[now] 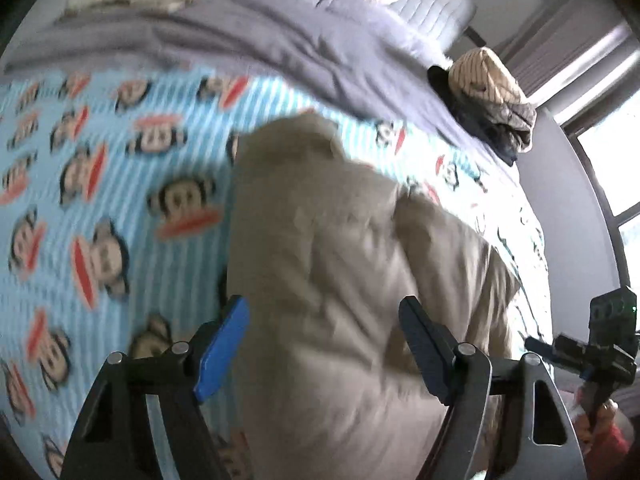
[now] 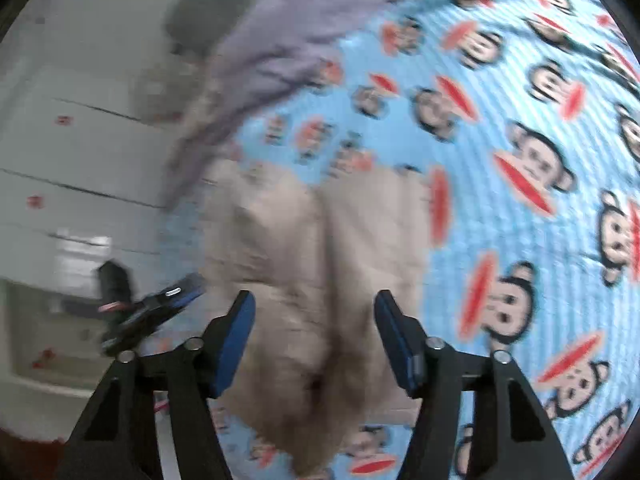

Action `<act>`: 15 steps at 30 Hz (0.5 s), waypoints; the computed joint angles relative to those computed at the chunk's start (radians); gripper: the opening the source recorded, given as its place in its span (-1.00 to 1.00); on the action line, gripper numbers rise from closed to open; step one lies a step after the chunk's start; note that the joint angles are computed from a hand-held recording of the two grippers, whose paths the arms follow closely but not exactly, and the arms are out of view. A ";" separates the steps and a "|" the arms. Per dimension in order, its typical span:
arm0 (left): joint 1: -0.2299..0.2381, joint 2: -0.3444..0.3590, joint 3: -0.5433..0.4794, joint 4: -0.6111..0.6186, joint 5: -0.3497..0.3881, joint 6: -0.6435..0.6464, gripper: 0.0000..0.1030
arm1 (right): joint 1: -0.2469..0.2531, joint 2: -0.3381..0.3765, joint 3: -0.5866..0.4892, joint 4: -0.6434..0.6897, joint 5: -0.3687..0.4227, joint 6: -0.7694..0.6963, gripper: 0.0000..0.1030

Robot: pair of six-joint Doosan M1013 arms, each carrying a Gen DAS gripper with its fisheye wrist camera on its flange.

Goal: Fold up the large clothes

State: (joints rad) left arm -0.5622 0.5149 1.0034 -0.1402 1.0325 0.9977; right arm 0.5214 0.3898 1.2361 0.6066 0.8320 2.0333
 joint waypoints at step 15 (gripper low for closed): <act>-0.102 0.295 -0.442 0.315 0.353 -0.044 0.56 | 0.051 0.211 -0.244 -0.303 0.249 0.217 -0.95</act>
State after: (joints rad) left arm -0.6645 0.8095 0.5616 0.1746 1.3859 0.9534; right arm 0.5726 0.6012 0.9920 0.3031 1.0811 2.2504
